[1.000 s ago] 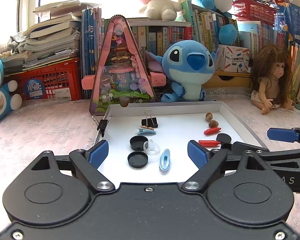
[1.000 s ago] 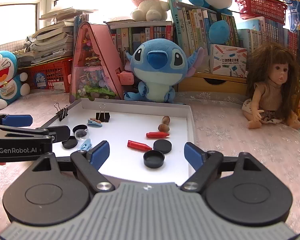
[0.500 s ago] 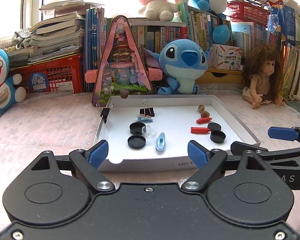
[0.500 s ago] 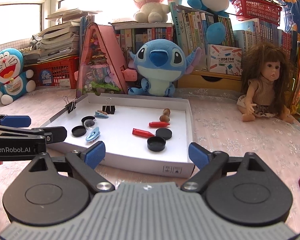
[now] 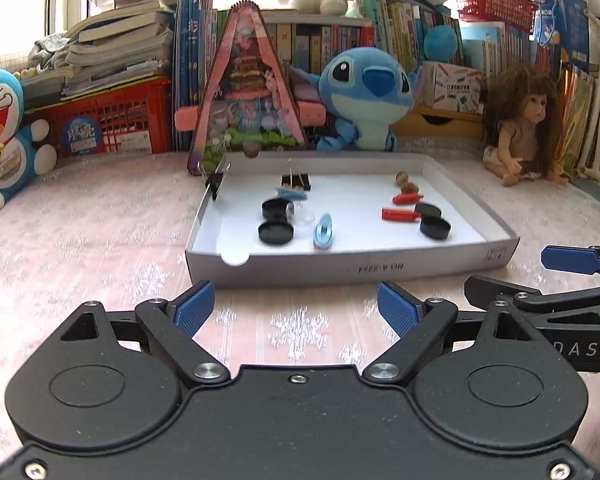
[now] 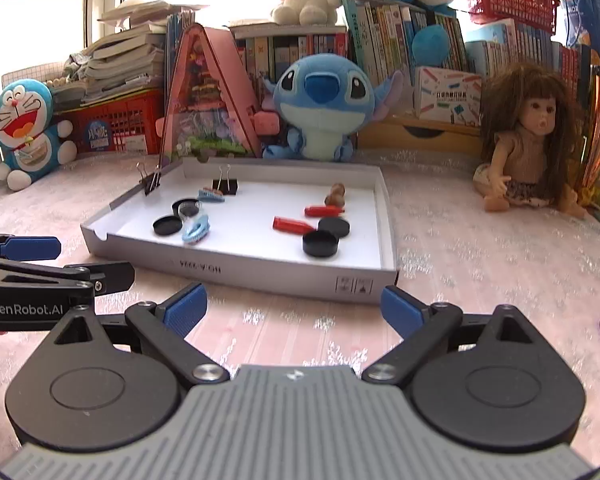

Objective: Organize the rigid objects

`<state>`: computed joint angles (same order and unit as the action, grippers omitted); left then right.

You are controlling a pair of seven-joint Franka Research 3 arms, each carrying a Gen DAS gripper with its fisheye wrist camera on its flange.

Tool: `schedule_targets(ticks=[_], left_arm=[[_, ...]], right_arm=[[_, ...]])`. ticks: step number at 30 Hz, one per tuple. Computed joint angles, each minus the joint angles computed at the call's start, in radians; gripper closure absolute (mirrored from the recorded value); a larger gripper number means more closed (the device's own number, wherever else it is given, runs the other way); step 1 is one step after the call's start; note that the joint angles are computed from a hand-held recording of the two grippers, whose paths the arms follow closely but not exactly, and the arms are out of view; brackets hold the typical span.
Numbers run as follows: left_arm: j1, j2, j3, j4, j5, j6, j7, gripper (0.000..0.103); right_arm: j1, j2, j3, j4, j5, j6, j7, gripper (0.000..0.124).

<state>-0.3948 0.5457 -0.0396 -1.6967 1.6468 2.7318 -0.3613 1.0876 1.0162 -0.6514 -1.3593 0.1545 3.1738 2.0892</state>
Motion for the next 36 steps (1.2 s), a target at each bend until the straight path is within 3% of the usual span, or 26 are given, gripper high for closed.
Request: schedule_targets(ticks=[21, 27, 36], left_arm=[[-0.036, 0.068, 0.029, 0.036, -0.174, -0.051, 0.112, 0.014], [-0.049, 0.076, 0.049, 0.041, -0.191, -0.047, 0.109, 0.01], [-0.05, 0.08, 0.057, 0.042, -0.218, -0.034, 0.121, 0.002]], right_arm=[[-0.051, 0.011, 0.053, 0.042, -0.122, -0.094, 0.136, 0.021], [-0.104, -0.001, 0.121, 0.071, -0.182, -0.138, 0.16, 0.021], [-0.129, 0.0, 0.148, 0.106, -0.294, -0.19, 0.222, 0.021]])
